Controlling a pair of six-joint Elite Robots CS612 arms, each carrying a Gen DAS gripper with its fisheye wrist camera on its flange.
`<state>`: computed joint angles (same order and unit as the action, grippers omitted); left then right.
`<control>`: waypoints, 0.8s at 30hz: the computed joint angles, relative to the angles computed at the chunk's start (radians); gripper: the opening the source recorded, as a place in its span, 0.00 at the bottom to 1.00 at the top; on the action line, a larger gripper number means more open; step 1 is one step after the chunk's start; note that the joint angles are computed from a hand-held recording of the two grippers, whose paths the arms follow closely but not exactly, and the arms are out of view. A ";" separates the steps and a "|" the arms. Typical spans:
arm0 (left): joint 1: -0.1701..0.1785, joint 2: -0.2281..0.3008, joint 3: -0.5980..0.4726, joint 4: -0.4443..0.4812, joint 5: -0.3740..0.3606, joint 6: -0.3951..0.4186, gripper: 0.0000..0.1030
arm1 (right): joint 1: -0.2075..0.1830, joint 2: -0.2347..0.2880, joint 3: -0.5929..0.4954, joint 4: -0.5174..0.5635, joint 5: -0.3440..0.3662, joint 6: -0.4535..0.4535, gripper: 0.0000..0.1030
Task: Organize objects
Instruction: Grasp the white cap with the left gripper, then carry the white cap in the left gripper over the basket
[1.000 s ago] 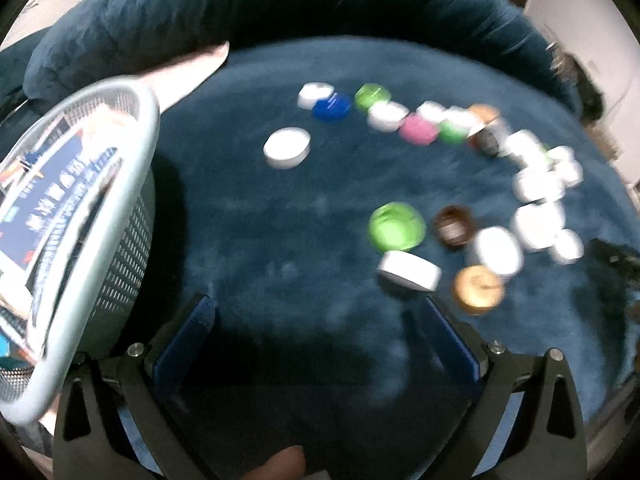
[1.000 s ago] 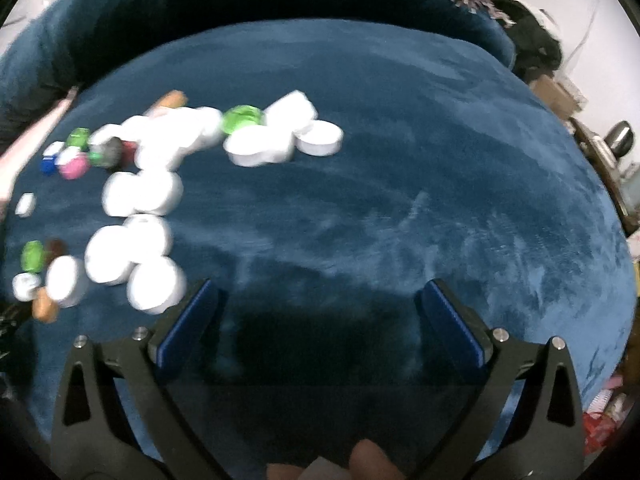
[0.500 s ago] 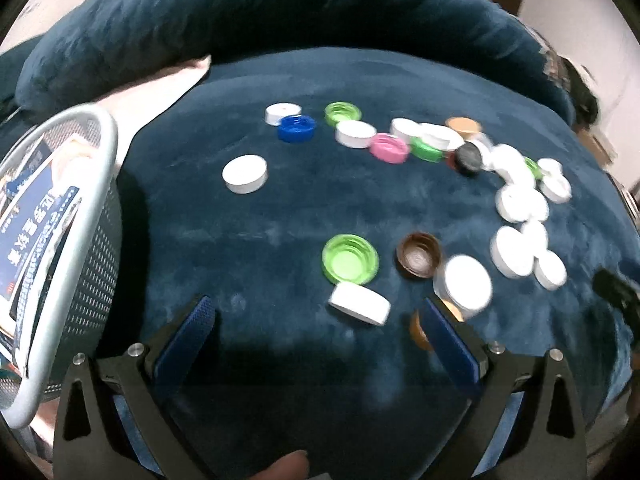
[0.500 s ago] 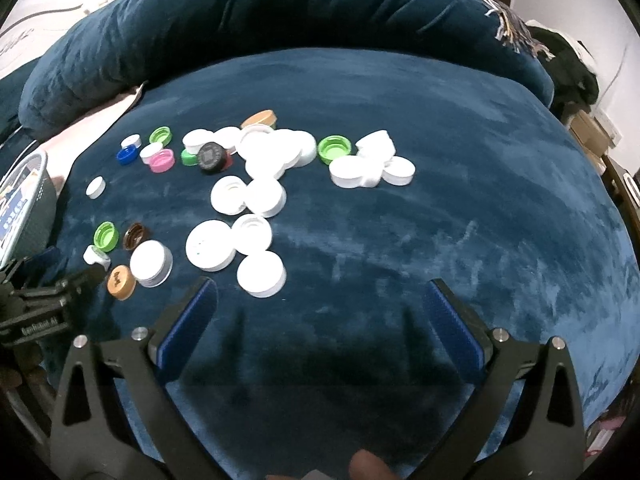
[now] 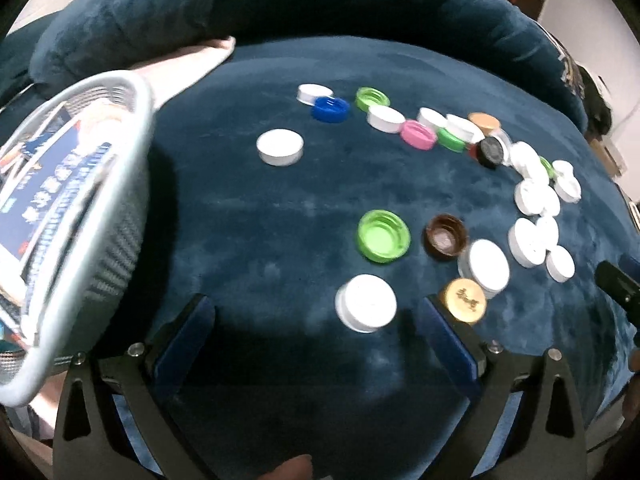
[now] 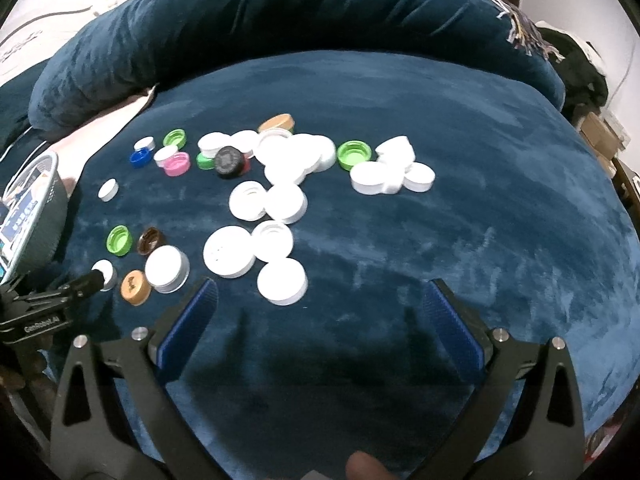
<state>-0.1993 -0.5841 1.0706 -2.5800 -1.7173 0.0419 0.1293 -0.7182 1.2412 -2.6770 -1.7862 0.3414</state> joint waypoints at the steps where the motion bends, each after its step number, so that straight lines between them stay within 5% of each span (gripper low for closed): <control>1: -0.001 0.002 -0.003 0.009 -0.013 0.012 0.92 | 0.001 0.002 -0.003 0.002 -0.003 -0.005 1.00; 4: -0.009 0.010 -0.019 0.044 -0.030 0.052 0.82 | 0.003 0.002 -0.001 0.005 -0.011 -0.013 1.00; 8: -0.015 0.010 -0.013 0.021 -0.015 0.091 0.32 | 0.001 0.000 0.005 0.009 -0.020 -0.002 1.00; 20: 0.012 0.002 -0.014 0.019 -0.073 0.058 0.31 | -0.003 0.030 -0.029 -0.001 0.074 -0.026 0.97; 24: 0.014 0.005 -0.018 0.027 -0.078 0.072 0.31 | -0.004 0.050 -0.063 0.093 0.045 -0.014 0.81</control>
